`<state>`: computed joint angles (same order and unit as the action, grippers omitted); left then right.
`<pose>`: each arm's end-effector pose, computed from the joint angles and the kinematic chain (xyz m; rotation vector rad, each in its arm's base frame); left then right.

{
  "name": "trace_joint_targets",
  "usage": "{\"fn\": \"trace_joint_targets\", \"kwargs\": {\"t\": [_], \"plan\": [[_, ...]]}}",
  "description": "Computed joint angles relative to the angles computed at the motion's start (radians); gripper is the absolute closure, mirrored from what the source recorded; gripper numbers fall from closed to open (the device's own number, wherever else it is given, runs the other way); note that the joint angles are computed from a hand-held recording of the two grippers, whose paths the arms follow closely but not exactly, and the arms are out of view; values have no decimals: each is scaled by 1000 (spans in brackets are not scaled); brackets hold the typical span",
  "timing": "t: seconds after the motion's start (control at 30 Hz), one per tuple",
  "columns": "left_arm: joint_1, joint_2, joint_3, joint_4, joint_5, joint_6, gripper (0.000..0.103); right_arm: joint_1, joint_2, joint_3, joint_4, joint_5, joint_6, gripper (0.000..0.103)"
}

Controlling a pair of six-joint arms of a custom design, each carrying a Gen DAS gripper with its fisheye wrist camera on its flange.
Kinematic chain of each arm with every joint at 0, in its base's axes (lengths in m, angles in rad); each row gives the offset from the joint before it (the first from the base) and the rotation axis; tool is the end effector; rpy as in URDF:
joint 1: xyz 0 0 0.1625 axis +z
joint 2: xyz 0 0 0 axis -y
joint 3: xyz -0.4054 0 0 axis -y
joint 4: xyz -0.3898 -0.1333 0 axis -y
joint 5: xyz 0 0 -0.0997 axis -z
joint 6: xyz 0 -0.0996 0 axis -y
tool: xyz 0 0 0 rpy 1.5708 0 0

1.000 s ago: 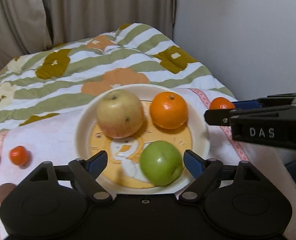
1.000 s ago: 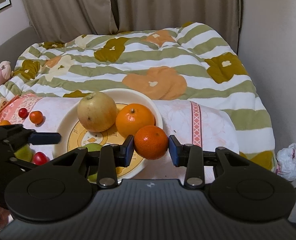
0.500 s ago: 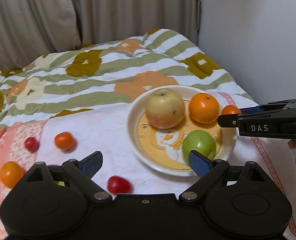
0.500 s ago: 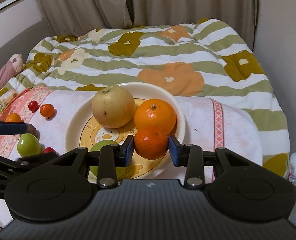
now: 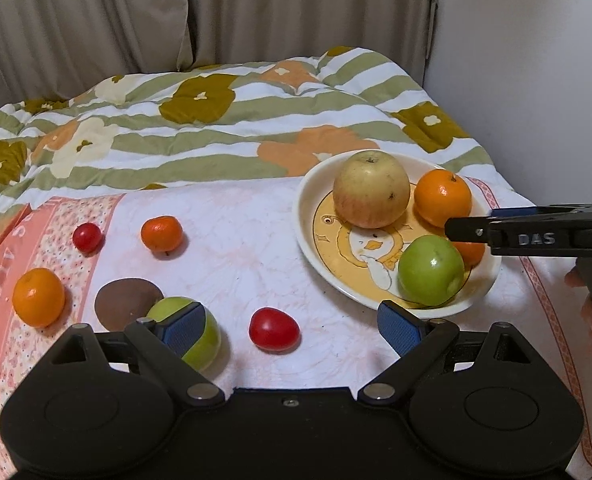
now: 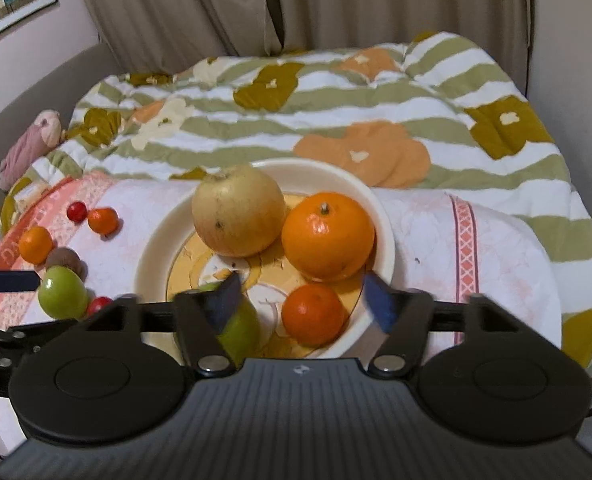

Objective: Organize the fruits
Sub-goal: 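Lower the green apple into the bowl and open the left tool while the right tool releases the tangerine, then withdraw both tools from the bowl toward the remaining fruits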

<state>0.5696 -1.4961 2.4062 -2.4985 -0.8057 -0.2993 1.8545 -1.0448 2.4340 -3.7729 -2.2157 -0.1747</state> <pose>-0.2028 -0.3701 0.1889 0.8417 2.3245 -0.6195 0.1825 -0.3637 0.1474 0.2046 -2.3628 1.0516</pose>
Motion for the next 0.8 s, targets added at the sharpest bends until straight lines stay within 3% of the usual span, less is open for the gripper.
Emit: {"fn": "trace_joint_targets", "kwargs": {"t": [0.1, 0.47, 0.8], "plan": [[-5, -8, 7, -2, 4, -8, 8, 19, 23, 9, -88, -16, -16, 0], [-54, -81, 16, 59, 32, -35, 8, 93, -13, 23, -56, -97, 8, 0], [-132, -263, 44, 221, 90, -100, 8, 219, -33, 21, 4, -214, 81, 0]]}}
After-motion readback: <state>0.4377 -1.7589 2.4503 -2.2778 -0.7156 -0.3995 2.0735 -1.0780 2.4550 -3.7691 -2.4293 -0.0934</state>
